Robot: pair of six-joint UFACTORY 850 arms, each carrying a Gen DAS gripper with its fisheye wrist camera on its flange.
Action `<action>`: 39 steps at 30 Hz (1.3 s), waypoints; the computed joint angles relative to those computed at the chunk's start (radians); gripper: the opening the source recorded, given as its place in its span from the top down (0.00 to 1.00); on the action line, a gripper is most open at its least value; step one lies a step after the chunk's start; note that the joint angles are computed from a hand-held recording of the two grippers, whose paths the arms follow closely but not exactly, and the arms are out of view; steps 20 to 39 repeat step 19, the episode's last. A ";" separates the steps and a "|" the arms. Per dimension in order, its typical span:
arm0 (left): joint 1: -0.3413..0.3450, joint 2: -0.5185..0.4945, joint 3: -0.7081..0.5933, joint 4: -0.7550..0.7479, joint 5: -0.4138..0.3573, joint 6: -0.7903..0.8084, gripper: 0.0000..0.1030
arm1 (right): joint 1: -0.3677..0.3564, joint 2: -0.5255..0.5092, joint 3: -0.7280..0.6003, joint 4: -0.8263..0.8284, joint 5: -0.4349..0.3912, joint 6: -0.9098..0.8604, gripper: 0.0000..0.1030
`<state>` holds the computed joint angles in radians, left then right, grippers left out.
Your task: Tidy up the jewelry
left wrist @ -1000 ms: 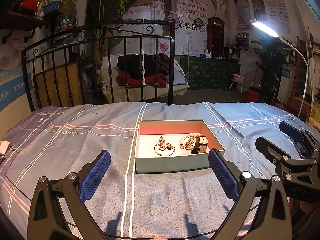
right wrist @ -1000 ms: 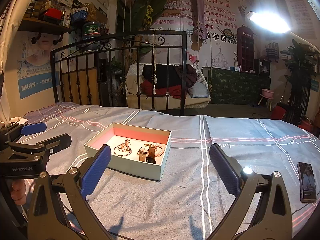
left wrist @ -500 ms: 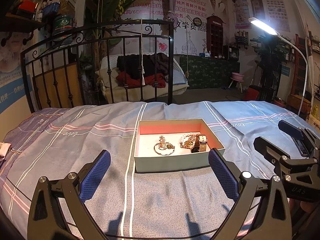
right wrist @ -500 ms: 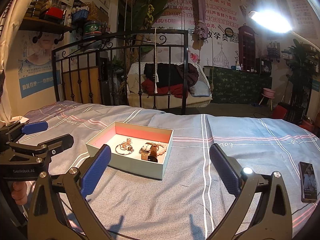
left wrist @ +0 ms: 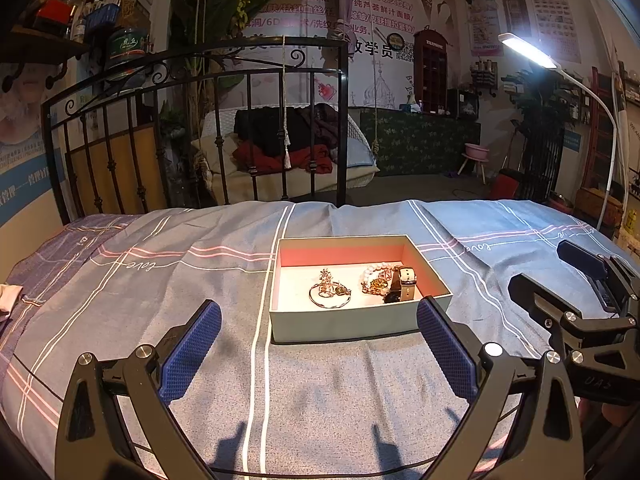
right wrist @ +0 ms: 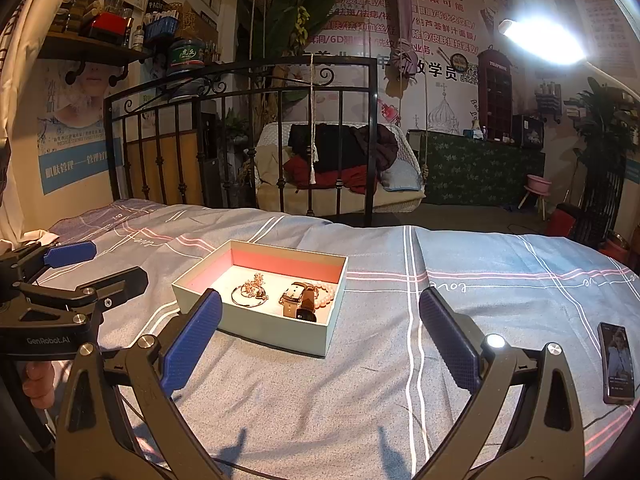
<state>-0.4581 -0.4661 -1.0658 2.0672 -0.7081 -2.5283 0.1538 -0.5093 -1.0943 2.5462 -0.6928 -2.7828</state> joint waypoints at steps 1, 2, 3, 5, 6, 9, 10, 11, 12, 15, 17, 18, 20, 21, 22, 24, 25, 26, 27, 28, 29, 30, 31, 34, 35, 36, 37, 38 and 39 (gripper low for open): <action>0.000 -0.001 0.000 0.001 0.000 -0.001 0.06 | 0.000 0.000 0.000 0.000 0.000 0.000 0.06; 0.000 -0.001 0.000 0.000 0.000 0.000 0.06 | 0.000 0.001 0.001 0.002 -0.001 -0.002 0.06; 0.000 -0.002 0.000 0.000 0.000 -0.003 0.06 | 0.000 0.000 0.000 0.001 0.000 -0.002 0.06; 0.001 -0.002 0.000 0.000 0.001 -0.004 0.06 | 0.000 0.001 0.002 -0.001 -0.001 -0.001 0.06; 0.001 -0.003 -0.002 0.000 0.004 -0.003 0.06 | 0.000 0.001 0.002 0.002 -0.001 -0.004 0.06; 0.001 -0.001 0.001 0.000 0.001 -0.012 0.06 | 0.001 -0.001 0.000 0.000 0.001 0.000 0.06; 0.000 0.000 0.004 -0.005 -0.013 -0.023 0.06 | 0.000 -0.002 0.000 -0.001 0.000 0.000 0.06; 0.000 0.001 0.006 -0.006 -0.014 -0.029 0.06 | 0.000 -0.002 -0.001 -0.002 0.001 0.000 0.06; 0.004 0.003 0.005 -0.002 -0.001 -0.032 0.06 | 0.000 -0.002 -0.001 -0.002 0.001 0.000 0.06; 0.009 0.002 0.001 -0.004 0.014 -0.025 0.06 | 0.001 -0.003 0.001 0.007 0.002 -0.006 0.06; 0.009 0.001 0.003 -0.001 0.014 -0.030 0.06 | 0.000 -0.003 0.001 0.008 0.000 -0.007 0.06; 0.009 0.001 0.002 0.001 0.015 -0.031 0.06 | 0.000 -0.003 0.002 0.009 0.001 -0.008 0.06; 0.008 0.000 0.002 -0.001 0.012 -0.028 0.06 | 0.000 -0.003 0.000 0.006 0.001 -0.005 0.06; 0.008 0.000 0.002 -0.001 0.012 -0.028 0.06 | 0.000 -0.003 0.000 0.006 0.001 -0.005 0.06; 0.008 0.000 0.002 -0.001 0.012 -0.028 0.06 | 0.000 -0.003 0.000 0.006 0.001 -0.005 0.06; 0.008 0.000 0.002 -0.001 0.012 -0.028 0.06 | 0.000 -0.003 0.000 0.006 0.001 -0.005 0.06; 0.008 0.000 0.002 -0.001 0.012 -0.028 0.06 | 0.000 -0.003 0.000 0.006 0.001 -0.005 0.06; 0.008 0.000 0.002 -0.001 0.012 -0.028 0.06 | 0.000 -0.003 0.000 0.006 0.001 -0.005 0.06; 0.008 0.000 0.002 -0.001 0.012 -0.028 0.06 | 0.000 -0.003 0.000 0.006 0.001 -0.005 0.06; 0.008 0.000 0.002 -0.001 0.012 -0.028 0.06 | 0.000 -0.003 0.000 0.006 0.001 -0.005 0.06; 0.008 0.000 0.002 -0.001 0.012 -0.028 0.06 | 0.000 -0.003 0.000 0.006 0.001 -0.005 0.06; 0.008 0.000 0.002 -0.001 0.012 -0.028 0.06 | 0.000 -0.003 0.000 0.006 0.001 -0.005 0.06; 0.008 0.000 0.002 -0.001 0.012 -0.028 0.06 | 0.000 -0.003 0.000 0.006 0.001 -0.005 0.06; 0.008 0.000 0.002 -0.001 0.012 -0.028 0.06 | 0.000 -0.003 0.000 0.006 0.001 -0.005 0.06; 0.008 0.000 0.002 -0.001 0.012 -0.028 0.06 | 0.000 -0.003 0.000 0.006 0.001 -0.005 0.06; 0.008 0.000 0.002 -0.001 0.012 -0.028 0.06 | 0.000 -0.003 0.000 0.006 0.001 -0.005 0.06; 0.008 0.000 0.002 -0.001 0.012 -0.028 0.06 | 0.000 -0.003 0.000 0.006 0.001 -0.005 0.06; 0.008 0.000 0.002 -0.001 0.012 -0.028 0.06 | 0.000 -0.003 0.000 0.006 0.001 -0.005 0.06; 0.008 0.000 0.002 -0.001 0.012 -0.028 0.06 | 0.000 -0.003 0.000 0.006 0.001 -0.005 0.06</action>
